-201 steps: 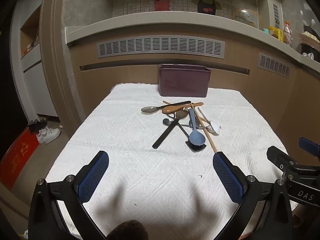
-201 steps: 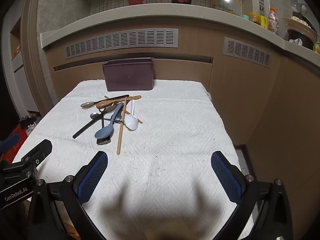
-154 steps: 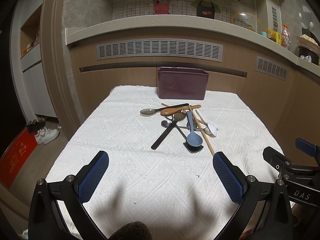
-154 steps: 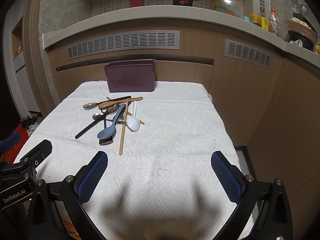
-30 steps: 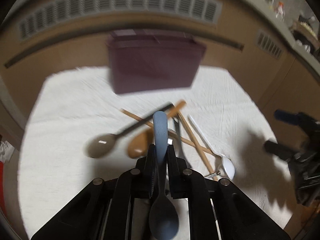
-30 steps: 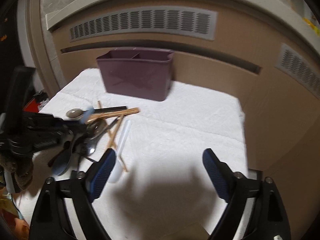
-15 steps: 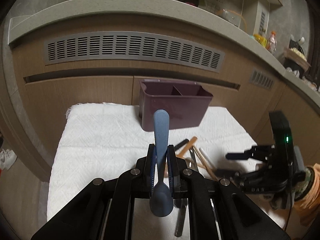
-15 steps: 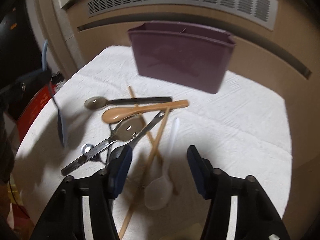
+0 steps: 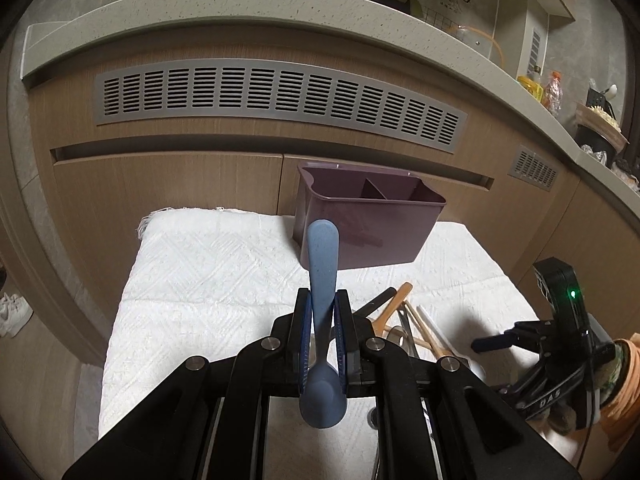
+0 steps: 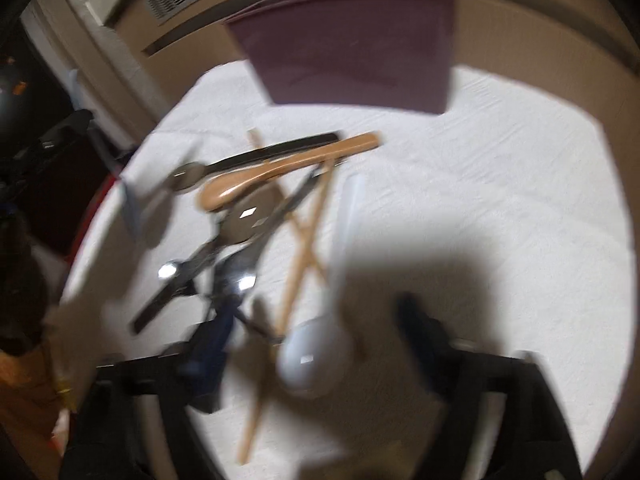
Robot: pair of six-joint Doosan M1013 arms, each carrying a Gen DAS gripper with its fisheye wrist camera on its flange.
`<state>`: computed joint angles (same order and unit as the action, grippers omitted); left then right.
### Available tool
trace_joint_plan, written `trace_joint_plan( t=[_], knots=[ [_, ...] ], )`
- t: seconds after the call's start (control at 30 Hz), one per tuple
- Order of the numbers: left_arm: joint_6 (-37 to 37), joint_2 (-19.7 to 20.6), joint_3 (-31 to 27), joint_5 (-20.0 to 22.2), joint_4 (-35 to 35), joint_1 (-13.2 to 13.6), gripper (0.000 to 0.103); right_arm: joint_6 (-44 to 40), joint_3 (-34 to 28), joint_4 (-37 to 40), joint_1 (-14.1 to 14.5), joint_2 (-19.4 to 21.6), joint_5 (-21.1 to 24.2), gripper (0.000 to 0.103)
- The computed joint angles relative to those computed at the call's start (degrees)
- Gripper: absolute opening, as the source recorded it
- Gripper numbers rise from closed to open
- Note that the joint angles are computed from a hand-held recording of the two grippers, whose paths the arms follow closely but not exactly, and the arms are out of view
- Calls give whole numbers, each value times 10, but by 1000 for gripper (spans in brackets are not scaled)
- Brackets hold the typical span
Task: Organize utensils
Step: 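Grasp the white plastic spoon with the right tool while the left holds the blue spoon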
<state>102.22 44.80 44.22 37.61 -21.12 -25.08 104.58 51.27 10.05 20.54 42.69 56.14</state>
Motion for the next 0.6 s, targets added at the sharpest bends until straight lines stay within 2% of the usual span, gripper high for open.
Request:
trace_joint_plan(
  t=[0.03,0.1,0.2,0.23,0.27,0.3,0.37,0.43,0.47,0.6],
  knots=[
    [-3,1,-1,1,1,0,11,-4,-5,11,-1,2,9,103],
    [-1,1,-1,0,-1,0,11,32,-24,-40,10,11,34,103],
    [3,-1,3,-5,-4,1,11,26,-53,-51,12,25,66,103],
    [4,-2,5,-6,-5,1,11,26,-52,-64,15,25,61,93],
    [5,-3,7,-8,-5,1,11,37,-52,-97,20,25,59,74],
    [6,-3,8,-9,-6,1,11,43,-55,-130,25,26,62,64],
    [10,-4,10,-9,-10,1,11,40,-61,-137,25,28,67,30],
    [11,-5,10,-9,-10,1,11,39,-64,-128,22,28,71,21],
    [11,-5,11,-9,-9,1,11,37,-63,-133,22,27,71,13],
    [14,-6,12,-7,-9,0,11,30,-46,-140,23,12,57,7]
  ],
)
